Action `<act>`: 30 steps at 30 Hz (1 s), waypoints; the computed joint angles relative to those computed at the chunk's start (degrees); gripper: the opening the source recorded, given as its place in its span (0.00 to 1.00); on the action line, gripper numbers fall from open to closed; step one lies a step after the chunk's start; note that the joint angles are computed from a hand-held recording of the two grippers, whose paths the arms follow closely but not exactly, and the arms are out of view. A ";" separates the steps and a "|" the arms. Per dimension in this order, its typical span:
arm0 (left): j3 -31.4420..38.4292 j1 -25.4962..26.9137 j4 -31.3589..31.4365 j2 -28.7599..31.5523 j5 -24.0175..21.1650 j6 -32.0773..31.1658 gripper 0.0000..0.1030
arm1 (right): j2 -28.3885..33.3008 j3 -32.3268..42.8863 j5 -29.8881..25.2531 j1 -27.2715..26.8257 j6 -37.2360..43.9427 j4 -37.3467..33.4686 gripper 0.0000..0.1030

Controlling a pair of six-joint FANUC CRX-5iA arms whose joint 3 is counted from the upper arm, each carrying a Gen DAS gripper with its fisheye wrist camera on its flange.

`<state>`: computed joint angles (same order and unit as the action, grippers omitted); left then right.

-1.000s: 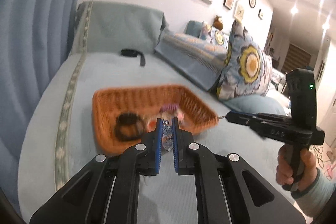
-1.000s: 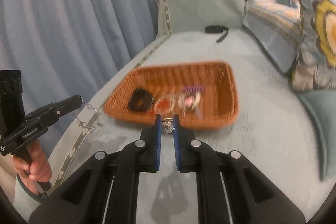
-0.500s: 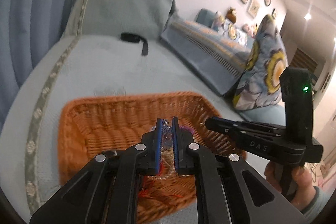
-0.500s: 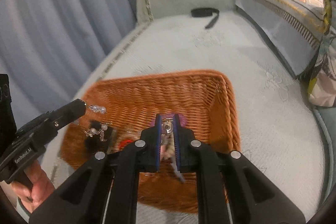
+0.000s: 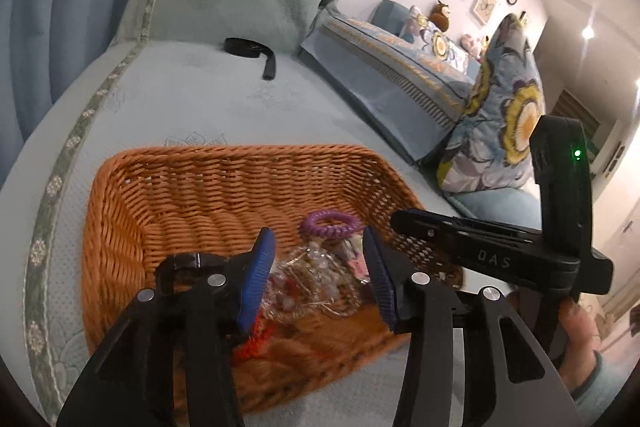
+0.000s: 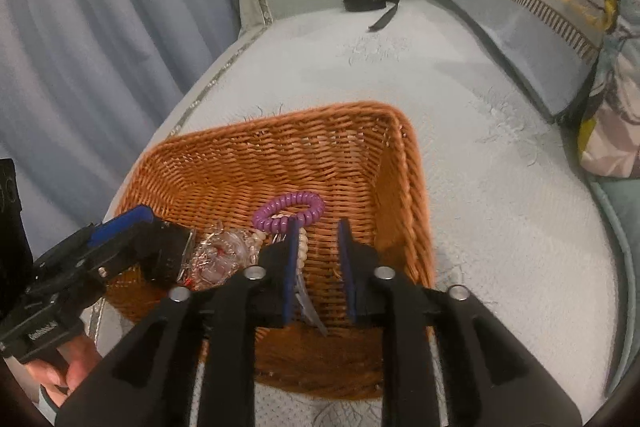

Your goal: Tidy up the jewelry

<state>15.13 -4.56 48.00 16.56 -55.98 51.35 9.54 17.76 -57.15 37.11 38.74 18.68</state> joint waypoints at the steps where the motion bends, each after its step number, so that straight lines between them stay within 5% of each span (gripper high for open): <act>1: -0.86 0.34 0.76 -0.80 -0.20 -0.53 0.43 | -0.59 -0.57 0.41 0.24 -0.50 0.36 0.19; 4: -2.84 1.52 1.84 -2.87 -1.91 -1.71 0.56 | -3.73 -4.13 2.22 1.69 -2.69 2.58 0.21; 9: -11.71 3.33 2.70 -10.50 2.61 -4.57 0.56 | -9.61 -12.77 5.27 6.40 -9.86 11.84 0.42; 10: -14.76 3.63 2.98 -13.02 4.74 -5.61 0.56 | -11.28 -15.66 6.36 7.83 -12.90 15.16 0.50; 13: -23.43 3.75 3.77 -20.27 12.51 -8.83 0.60 | -14.74 -22.63 8.25 11.48 -20.38 24.37 0.55; 24: -44.51 -2.12 4.63 -36.83 43.03 -12.71 0.77 | -17.42 -39.47 0.47 20.40 -46.37 58.30 0.77; 30: -46.77 -2.98 2.92 -38.21 46.93 -9.55 0.82 | -18.54 -42.78 2.39 19.55 -51.68 60.32 0.81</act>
<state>-31.64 -7.54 50.91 -21.65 -9.04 41.80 -9.00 -25.02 -54.75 56.66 -12.94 79.00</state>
